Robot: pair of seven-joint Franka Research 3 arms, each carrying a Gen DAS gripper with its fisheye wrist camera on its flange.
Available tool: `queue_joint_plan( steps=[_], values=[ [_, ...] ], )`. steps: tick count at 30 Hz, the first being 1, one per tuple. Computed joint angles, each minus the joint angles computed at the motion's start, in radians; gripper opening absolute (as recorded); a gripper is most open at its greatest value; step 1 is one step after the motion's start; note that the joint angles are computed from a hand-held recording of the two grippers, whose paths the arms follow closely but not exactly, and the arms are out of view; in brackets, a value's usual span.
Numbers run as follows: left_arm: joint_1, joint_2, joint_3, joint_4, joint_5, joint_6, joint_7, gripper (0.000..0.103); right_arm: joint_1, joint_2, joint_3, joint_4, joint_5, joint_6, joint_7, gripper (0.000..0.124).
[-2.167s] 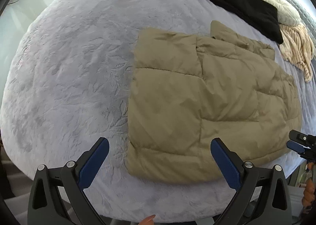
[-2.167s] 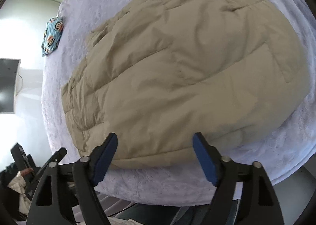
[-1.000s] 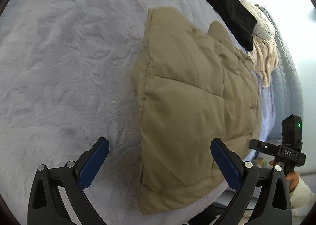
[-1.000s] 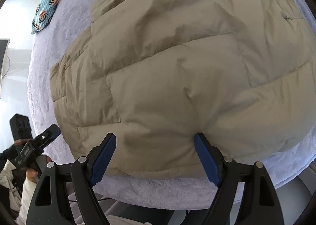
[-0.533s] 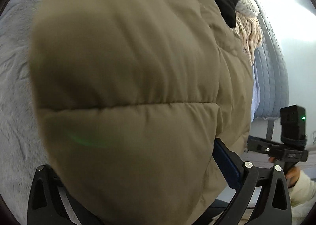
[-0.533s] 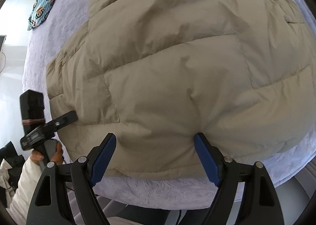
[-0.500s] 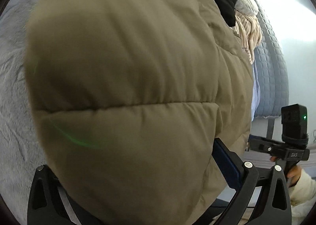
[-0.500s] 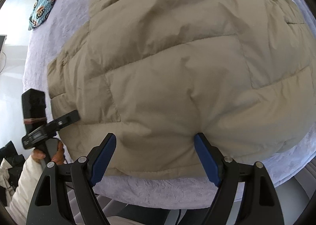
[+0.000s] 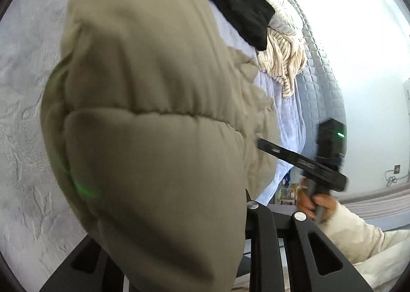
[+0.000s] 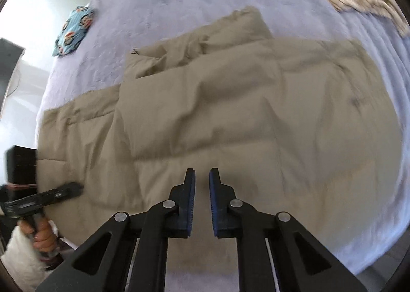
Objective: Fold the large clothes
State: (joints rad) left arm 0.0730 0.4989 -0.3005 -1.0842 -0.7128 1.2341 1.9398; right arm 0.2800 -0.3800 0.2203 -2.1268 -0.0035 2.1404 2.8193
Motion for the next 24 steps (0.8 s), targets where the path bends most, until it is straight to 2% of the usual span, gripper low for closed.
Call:
queue_joint_plan(
  steps=[4,7,9,12,14,18,21,24],
  values=[
    [-0.023,-0.109,0.008,-0.069,0.004,0.061,-0.043,0.027,-0.001,0.018,-0.049,-0.089,0.053,0.162,-0.09,0.012],
    [-0.058,-0.211,0.014,-0.135,-0.008,0.114,-0.078,0.027,0.008,0.017,-0.096,-0.166,0.165,0.299,-0.18,0.012],
    [-0.096,-0.265,0.015,-0.168,-0.012,0.142,-0.111,0.027,0.029,0.022,-0.136,-0.215,0.281,0.387,-0.274,0.009],
    [-0.177,-0.332,0.011,-0.207,0.037,0.193,-0.163,0.027,0.057,0.025,-0.171,-0.264,0.427,0.469,-0.405,0.006],
    [-0.215,-0.352,0.014,-0.214,0.068,0.199,-0.18,0.027,0.072,0.021,-0.187,-0.292,0.517,0.509,-0.484,0.003],
    [-0.331,-0.336,-0.014,-0.169,0.193,0.246,-0.25,0.027,0.118,0.003,-0.222,-0.354,0.726,0.602,-0.623,0.0],
    [-0.373,-0.318,-0.019,-0.14,0.256,0.251,-0.254,0.028,0.132,-0.011,-0.246,-0.363,0.835,0.592,-0.7,0.0],
    [-0.412,-0.261,-0.036,-0.061,0.288,0.222,-0.273,0.028,0.076,-0.098,-0.233,-0.391,0.814,0.487,-0.66,0.004]
  ],
)
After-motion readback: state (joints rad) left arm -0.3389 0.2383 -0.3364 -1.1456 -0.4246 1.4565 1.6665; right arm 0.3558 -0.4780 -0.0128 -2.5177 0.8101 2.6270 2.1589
